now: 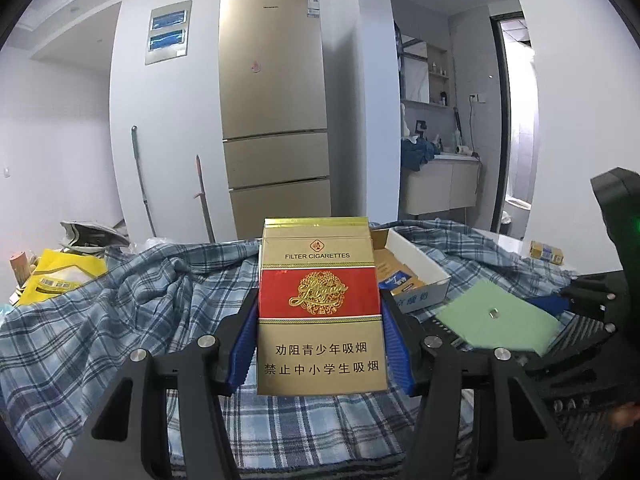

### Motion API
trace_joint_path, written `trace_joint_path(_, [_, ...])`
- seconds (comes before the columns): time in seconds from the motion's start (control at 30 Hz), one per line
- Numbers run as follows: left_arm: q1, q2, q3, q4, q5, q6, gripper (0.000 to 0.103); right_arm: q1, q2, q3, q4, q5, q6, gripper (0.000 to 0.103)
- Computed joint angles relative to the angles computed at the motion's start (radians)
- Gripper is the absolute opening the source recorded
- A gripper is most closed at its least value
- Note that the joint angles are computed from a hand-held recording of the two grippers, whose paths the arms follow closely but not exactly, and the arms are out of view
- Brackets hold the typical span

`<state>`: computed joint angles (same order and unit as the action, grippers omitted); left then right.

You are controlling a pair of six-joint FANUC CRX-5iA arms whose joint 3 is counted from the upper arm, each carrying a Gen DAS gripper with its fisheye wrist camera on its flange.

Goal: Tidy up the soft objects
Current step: 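Carry the red pack and the green pouch over the cardboard box with both grippers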

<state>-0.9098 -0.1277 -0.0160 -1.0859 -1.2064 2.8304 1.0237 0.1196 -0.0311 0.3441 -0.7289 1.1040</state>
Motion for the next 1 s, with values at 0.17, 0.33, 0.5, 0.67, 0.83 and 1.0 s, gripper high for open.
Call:
trace_joint_path(0.17, [-0.068, 0.003, 0.063, -0.064, -0.082, -0.054, 0.058, -0.012, -0.033, -0.004, 0.048, 0.066, -0.06, 0.069])
trace_joint_path(0.33, [-0.121, 0.022, 0.145, -0.167, -0.157, -0.1, 0.058, -0.017, -0.028, 0.073, 0.091, 0.038, -0.085, 0.069])
trace_joint_path(0.5, [-0.091, 0.041, 0.221, -0.207, -0.126, -0.135, 0.058, -0.028, -0.007, 0.153, 0.166, 0.069, -0.139, 0.069])
trace_joint_path(0.67, [0.022, 0.064, 0.289, -0.154, -0.027, -0.154, 0.058, -0.057, 0.076, 0.282, 0.169, 0.109, -0.199, 0.069])
trace_joint_path(0.83, [0.116, 0.089, 0.295, -0.126, 0.052, -0.13, 0.058, -0.084, 0.2, 0.404, 0.228, 0.101, -0.261, 0.069])
trace_joint_path(1.0, [0.232, 0.136, 0.295, 0.0, 0.118, -0.217, 0.058, -0.114, 0.286, 0.51, 0.121, 0.074, -0.217, 0.069])
